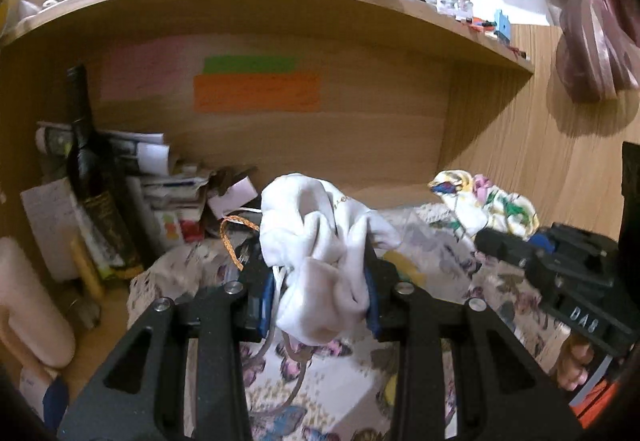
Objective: Organize soft objects
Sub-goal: 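Place the white bag into the box with the left tool while the right tool places the scrunchie in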
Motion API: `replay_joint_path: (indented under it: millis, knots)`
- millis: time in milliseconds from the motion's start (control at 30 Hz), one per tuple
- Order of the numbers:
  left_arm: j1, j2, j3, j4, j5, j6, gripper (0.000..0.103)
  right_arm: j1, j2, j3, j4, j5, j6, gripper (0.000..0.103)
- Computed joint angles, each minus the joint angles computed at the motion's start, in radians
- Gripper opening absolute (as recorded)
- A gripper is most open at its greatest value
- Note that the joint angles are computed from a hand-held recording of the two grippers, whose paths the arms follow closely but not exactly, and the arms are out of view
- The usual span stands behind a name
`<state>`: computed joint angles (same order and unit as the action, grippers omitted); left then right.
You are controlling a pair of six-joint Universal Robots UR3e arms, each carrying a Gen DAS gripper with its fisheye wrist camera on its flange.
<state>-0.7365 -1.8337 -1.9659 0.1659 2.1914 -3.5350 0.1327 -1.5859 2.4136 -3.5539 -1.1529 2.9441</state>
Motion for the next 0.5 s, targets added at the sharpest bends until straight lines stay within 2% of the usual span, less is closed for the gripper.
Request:
replay_joint_path:
  millis: [67,167,333,433,467,500]
  knots:
    - [0.029,-0.008,0.026,-0.010,-0.037,0.017,0.035,0.008,0.018,-0.026,0.008,-0.008,-0.003,0.014]
    - [0.063,-0.029,0.074,-0.048,-0.069,0.029,0.035,0.067,0.070,-0.091,0.007,-0.094,0.000,0.014]
    - [0.121,-0.058,0.124,-0.104,-0.141,0.027,0.035,0.107,0.154,-0.189,0.035,-0.179,-0.011,0.014]
    - [0.157,-0.077,0.148,-0.140,-0.189,0.020,0.035,0.098,0.201,-0.240,0.066,-0.189,-0.022,0.014]
    - [0.164,-0.092,0.163,-0.155,-0.195,0.020,0.035,0.065,0.222,-0.244,0.054,-0.103,-0.039,0.014]
    - [0.170,-0.102,0.171,-0.161,-0.200,0.021,0.035,0.059,0.239,-0.261,0.067,-0.100,-0.042,0.014]
